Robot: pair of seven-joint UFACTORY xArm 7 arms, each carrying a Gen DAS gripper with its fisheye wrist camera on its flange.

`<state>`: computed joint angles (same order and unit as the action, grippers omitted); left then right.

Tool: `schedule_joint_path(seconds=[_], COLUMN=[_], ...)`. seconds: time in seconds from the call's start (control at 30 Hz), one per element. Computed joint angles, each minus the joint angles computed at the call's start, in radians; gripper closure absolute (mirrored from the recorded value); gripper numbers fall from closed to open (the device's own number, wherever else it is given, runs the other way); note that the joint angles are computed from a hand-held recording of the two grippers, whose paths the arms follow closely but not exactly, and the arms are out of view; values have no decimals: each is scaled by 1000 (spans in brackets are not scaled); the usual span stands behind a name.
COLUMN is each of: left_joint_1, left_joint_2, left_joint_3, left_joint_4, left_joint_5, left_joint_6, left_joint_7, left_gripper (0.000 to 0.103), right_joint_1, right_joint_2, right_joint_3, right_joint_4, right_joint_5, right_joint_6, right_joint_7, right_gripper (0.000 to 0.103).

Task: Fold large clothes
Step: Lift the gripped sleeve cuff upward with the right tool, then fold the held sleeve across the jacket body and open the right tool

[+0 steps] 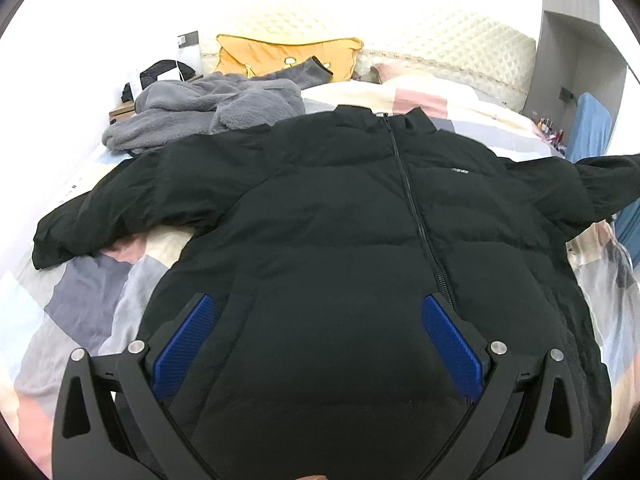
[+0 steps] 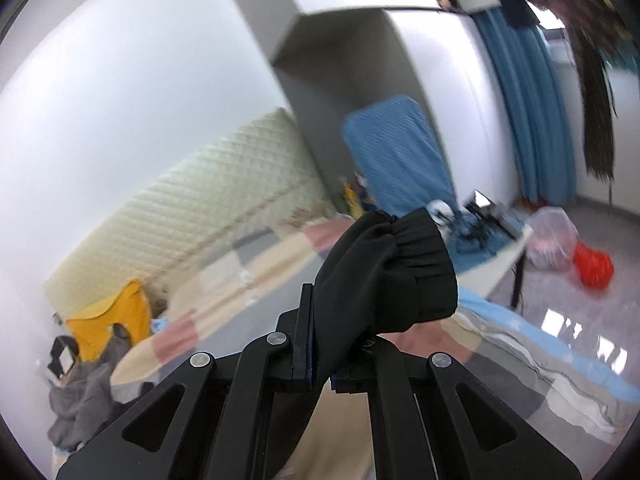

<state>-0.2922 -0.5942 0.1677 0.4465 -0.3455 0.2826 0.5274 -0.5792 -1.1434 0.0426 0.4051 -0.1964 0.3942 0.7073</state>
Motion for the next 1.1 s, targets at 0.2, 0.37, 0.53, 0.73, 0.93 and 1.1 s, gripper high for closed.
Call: schedule_joint_path(seconds=[0.2, 0.37, 0.53, 0.73, 0.93, 1.1], left_joint_1=[-13, -21, -3, -7, 4, 27], left_joint_2=[-65, -107, -141, -152, -111, -77], left_joint_3=[46, 73, 87, 138, 159, 186], left_joint_4=[-24, -31, -42, -30, 6, 51], left_joint_5=[-15, -28, -31, -77, -139, -199], left_joint_6=[16, 51, 75, 133, 178, 209], left_joint_7=[48, 97, 142, 197, 250, 304], left_gripper=[0, 0, 0, 0, 0, 0], right_joint_1=[74, 122, 158, 152, 116, 14], right_joint_2=[54, 146, 252, 431, 628, 842], right_joint_3=[141, 241, 335, 461, 627, 862], right_joint_4=[178, 315, 381, 493, 646, 798], right_joint_5=[-13, -46, -88, -167, -294, -505], right_joint_6=[57, 72, 9, -53, -53, -1], right_joint_7=[43, 109, 174, 274, 363, 471], right_gripper=[100, 100, 100, 100, 100, 99])
